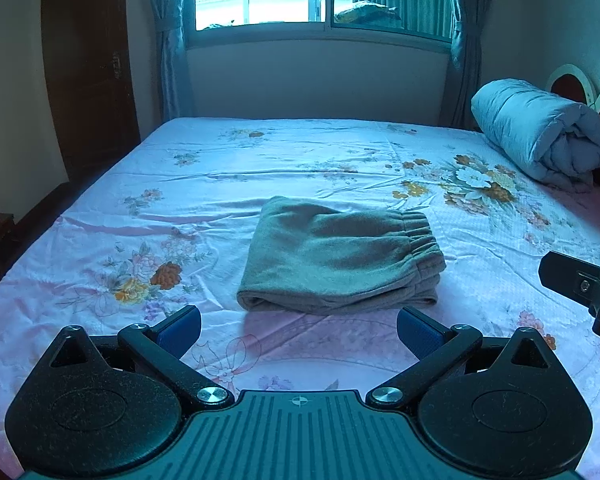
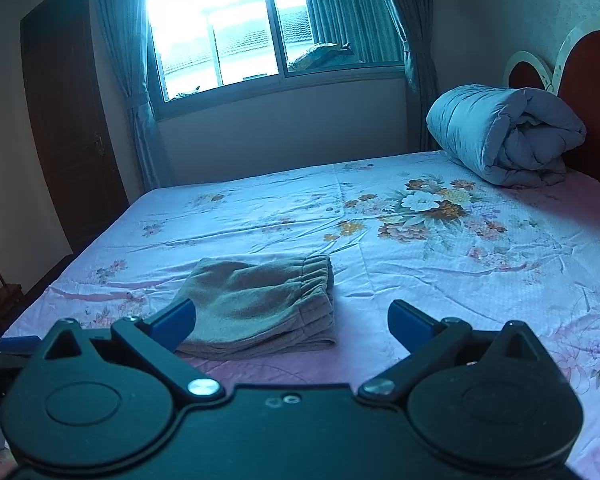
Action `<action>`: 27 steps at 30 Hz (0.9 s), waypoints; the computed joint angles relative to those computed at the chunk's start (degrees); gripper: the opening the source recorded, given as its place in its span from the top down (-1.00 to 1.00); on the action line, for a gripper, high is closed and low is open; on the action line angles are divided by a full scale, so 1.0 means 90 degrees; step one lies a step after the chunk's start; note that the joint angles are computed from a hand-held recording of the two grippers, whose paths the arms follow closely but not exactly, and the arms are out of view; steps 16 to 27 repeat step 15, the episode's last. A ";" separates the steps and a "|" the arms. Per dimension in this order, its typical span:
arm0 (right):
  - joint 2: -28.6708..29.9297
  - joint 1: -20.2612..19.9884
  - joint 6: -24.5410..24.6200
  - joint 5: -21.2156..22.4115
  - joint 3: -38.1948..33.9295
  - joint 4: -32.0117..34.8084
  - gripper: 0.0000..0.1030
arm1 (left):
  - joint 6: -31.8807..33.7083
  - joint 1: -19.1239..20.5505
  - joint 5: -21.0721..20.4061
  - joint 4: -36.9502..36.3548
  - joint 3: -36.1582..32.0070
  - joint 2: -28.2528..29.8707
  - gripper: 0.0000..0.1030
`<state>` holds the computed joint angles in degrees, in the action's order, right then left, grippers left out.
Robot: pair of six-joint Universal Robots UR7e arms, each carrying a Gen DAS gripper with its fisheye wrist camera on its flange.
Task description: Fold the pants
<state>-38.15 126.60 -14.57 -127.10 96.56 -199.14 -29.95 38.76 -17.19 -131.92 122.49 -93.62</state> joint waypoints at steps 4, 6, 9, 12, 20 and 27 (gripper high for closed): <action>0.0025 -0.0020 -0.0001 0.0003 -0.0034 0.0015 -0.88 | 0.0428 0.0023 -0.0024 -0.0658 0.0080 0.0103 -1.00; 0.0041 -0.0022 0.0001 -0.0019 -0.0051 -0.0002 -0.88 | 0.0737 0.0010 0.0001 -0.1117 0.0138 0.0171 -0.99; 0.0063 -0.0037 -0.0003 -0.0026 -0.0060 -0.0085 -0.88 | 0.1024 -0.0003 0.0088 -0.1692 0.0186 0.0273 -0.89; 0.0065 -0.0048 0.0027 -0.0043 -0.0048 -0.0093 -0.88 | 0.1223 0.0005 0.0086 -0.1862 0.0163 0.0337 -0.89; 0.0060 -0.0066 0.0062 -0.0038 -0.0043 -0.0085 -0.88 | 0.1035 -0.0011 0.0217 -0.1385 0.0064 0.0378 -1.00; 0.0060 -0.0066 0.0062 -0.0038 -0.0043 -0.0085 -0.88 | 0.1035 -0.0011 0.0217 -0.1385 0.0064 0.0378 -1.00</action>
